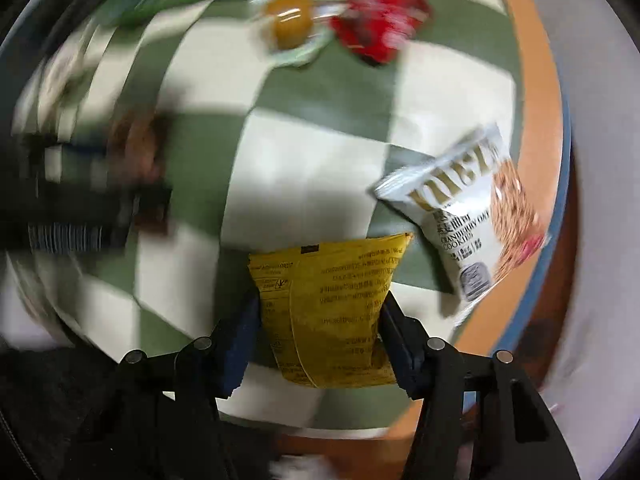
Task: Organize snacks
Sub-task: 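Grasp the brown shrimp-cracker bag with the left tool while the right tool grasps the yellow bag, then carry both bags into the box and open both tools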
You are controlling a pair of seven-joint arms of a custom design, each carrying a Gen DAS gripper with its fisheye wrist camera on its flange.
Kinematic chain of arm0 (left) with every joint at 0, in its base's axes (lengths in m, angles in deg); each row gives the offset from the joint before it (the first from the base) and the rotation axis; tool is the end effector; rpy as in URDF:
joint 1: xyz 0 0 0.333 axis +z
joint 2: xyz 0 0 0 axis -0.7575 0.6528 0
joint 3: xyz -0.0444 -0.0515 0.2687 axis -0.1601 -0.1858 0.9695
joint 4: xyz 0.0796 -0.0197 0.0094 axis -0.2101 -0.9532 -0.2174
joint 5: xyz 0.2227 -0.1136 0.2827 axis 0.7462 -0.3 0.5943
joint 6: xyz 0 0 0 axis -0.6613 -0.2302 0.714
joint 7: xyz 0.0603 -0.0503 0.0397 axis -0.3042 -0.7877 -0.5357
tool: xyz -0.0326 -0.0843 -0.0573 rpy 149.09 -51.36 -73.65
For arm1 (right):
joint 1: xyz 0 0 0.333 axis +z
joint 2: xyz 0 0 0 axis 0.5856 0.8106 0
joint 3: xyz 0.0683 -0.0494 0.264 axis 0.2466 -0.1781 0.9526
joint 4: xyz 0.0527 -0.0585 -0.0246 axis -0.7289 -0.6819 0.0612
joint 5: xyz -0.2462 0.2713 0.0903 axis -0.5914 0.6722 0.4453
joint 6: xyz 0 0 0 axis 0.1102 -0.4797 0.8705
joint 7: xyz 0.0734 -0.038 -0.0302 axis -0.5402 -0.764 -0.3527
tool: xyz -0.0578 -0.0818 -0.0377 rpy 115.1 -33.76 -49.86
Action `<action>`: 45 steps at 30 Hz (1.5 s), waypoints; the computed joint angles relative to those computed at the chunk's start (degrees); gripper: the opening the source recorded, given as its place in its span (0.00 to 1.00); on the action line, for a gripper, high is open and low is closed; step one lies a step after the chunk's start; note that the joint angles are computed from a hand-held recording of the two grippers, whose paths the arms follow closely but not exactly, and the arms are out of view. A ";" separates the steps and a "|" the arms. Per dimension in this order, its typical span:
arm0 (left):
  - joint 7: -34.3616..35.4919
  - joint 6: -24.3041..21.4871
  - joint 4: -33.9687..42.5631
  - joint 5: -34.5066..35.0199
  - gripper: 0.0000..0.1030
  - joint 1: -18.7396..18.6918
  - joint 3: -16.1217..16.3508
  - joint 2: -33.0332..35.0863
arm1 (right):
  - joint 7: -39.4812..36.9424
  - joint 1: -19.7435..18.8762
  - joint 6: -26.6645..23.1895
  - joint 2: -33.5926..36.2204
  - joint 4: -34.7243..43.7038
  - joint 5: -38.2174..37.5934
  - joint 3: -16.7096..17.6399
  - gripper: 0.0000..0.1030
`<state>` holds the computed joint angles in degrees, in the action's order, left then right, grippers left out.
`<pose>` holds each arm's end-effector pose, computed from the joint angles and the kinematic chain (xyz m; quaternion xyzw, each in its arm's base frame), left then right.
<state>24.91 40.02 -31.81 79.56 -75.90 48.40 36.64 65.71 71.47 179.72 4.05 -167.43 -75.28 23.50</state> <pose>0.4949 -0.4021 0.3842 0.6391 -0.7683 -0.0003 0.0366 0.4503 0.4629 0.4227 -0.7869 0.6166 0.0139 0.0223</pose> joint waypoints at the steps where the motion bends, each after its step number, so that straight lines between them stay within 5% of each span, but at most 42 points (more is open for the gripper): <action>1: 0.82 -0.49 0.28 -1.60 0.68 0.80 -0.17 0.15 | 2.35 -1.18 2.69 -1.01 -1.78 3.07 -0.16 0.57; 6: -0.31 1.38 -0.06 -4.52 0.68 1.72 -0.07 0.59 | 10.46 -5.12 15.69 -4.54 -9.00 12.77 -0.30 0.58; 10: -1.73 4.60 -5.14 -7.83 0.69 2.87 -0.38 -2.54 | 10.40 -5.47 13.31 -3.32 -6.50 12.36 0.11 0.79; 17: -0.09 6.74 -6.41 -4.01 0.53 2.29 -0.72 -4.51 | 11.16 -3.47 10.51 -3.90 -6.60 7.62 0.13 0.79; 18: 0.22 6.84 -5.54 -3.00 0.53 1.79 -0.81 -4.08 | 11.38 -3.66 11.40 -4.44 -7.77 7.59 -0.04 0.78; 20: 0.96 6.69 -4.59 -3.86 0.54 1.88 -1.00 -3.42 | 12.12 -3.62 13.15 -5.66 -9.87 7.04 -0.13 0.55; 25: -0.70 10.81 -10.79 -13.54 0.58 4.28 -1.65 -6.22 | 13.24 -2.35 13.49 -4.58 -8.79 4.07 -0.86 0.53; 29: -2.69 11.88 -13.04 -13.34 0.51 4.17 -1.47 -8.07 | 13.51 -2.89 12.99 -4.62 -8.96 3.21 -0.24 0.52; 36: -4.26 5.38 0.34 -6.41 0.51 2.57 -0.65 -3.59 | 13.66 -2.24 15.07 -3.07 -6.50 2.19 -0.04 0.49; 41: -4.06 4.82 6.26 -6.65 0.51 2.82 -0.52 -4.02 | 12.21 -2.71 17.75 -4.49 -4.25 3.38 0.14 0.48; 45: -2.99 2.51 18.77 -7.13 0.51 3.81 0.20 -0.68 | 10.10 -2.79 18.69 -3.25 3.24 2.43 -0.34 0.48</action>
